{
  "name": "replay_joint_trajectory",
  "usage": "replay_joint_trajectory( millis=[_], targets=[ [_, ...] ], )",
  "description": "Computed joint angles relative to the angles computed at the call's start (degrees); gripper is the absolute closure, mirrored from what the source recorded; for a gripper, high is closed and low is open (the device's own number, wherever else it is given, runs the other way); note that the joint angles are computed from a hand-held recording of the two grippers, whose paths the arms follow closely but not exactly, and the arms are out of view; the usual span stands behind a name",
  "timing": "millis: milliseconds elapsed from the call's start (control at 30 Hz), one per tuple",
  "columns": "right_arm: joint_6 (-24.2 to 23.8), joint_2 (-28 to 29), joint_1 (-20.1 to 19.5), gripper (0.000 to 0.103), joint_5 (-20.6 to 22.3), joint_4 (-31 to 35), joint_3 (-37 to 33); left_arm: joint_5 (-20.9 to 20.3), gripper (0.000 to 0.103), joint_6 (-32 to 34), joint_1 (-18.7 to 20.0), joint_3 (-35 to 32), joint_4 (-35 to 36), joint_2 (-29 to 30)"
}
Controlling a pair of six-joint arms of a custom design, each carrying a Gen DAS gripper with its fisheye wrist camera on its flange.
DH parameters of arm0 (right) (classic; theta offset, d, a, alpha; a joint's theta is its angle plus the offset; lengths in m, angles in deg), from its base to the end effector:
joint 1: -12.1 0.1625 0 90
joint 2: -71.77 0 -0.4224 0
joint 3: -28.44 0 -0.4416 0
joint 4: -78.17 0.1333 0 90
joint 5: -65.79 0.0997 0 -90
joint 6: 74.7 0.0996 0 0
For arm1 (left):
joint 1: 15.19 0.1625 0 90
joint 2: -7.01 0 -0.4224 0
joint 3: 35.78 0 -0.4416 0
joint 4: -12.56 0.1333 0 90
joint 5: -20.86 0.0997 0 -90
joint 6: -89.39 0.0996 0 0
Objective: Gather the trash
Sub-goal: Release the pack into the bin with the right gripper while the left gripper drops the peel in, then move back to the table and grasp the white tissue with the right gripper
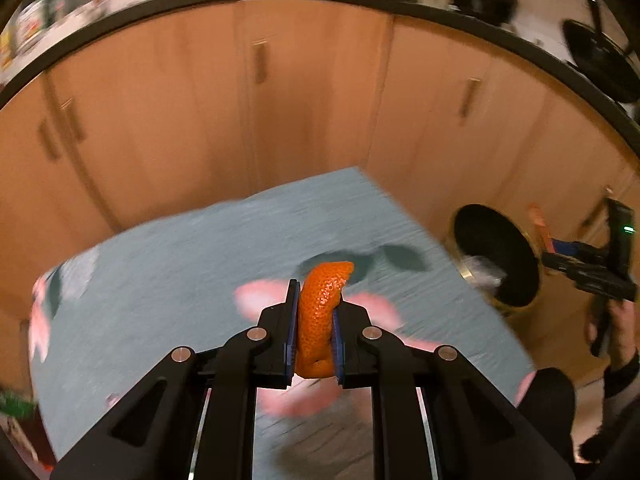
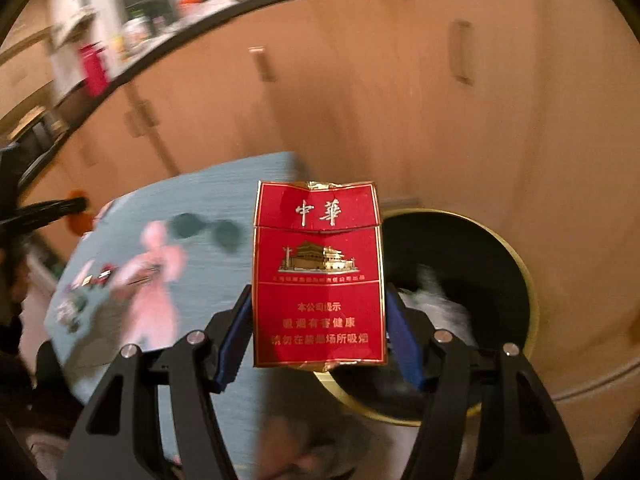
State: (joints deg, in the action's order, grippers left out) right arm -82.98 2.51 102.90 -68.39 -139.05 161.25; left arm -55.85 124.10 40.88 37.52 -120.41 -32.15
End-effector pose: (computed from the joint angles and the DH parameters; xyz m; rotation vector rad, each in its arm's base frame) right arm 0.0702 -0.4536 0.2198 -0.3507 -2.0727 1.2089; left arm -0.3205 -0.7563 0.1009 1.6139 2.4104 -0.2217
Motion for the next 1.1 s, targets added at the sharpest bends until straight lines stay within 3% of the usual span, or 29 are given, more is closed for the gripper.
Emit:
replay_joint_trajectory(
  millis=[200, 367, 433, 500, 567, 733, 1000, 1033, 1100],
  targets=[
    [-1.6, 0.1, -4.9, 0.040, -0.6, -2.5, 1.3, -3.6, 0.090, 0.6, -4.0, 0.7, 0.7, 2.5],
    [-2.8, 1.2, -6.8, 0.040, -1.7, -3.8, 1.0, -5.2, 0.090, 0.7, -6.7, 1.1, 0.9, 4.8],
    [-2.9, 1.5, -7.5, 0.035, -2.9, -3.4, 0.8, -5.7, 0.090, 0.8, -7.5, 1.2, 1.0, 5.4],
    [-3.0, 1.8, -7.9, 0.022, -2.9, -4.2, 0.8, -6.2, 0.090, 1.1, -8.4, 1.7, 0.8, 5.9],
    [-3.2, 1.4, -8.4, 0.022, -2.1, -4.2, 1.6, -6.4, 0.090, 1.4, -8.8, 2.2, 0.4, 6.2],
    [-3.2, 1.4, -7.8, 0.022, -1.8, -6.6, 3.2, -6.5, 0.090, 1.8, -9.8, 3.0, -0.4, 7.7],
    [-0.9, 4.7, -2.7, 0.022, -4.4, -15.9, 7.7, -8.9, 0.089, 2.4, -11.3, 0.2, 3.3, 12.7],
    [-0.4, 5.0, -2.5, 0.022, -4.3, -16.2, 8.0, -8.6, 0.087, 2.4, -11.6, -0.3, 3.6, 13.7],
    [0.1, 5.3, -2.4, 0.022, -4.1, -16.7, 8.4, -7.2, 0.071, 2.1, -12.3, -0.4, 2.6, 15.6]
  ],
)
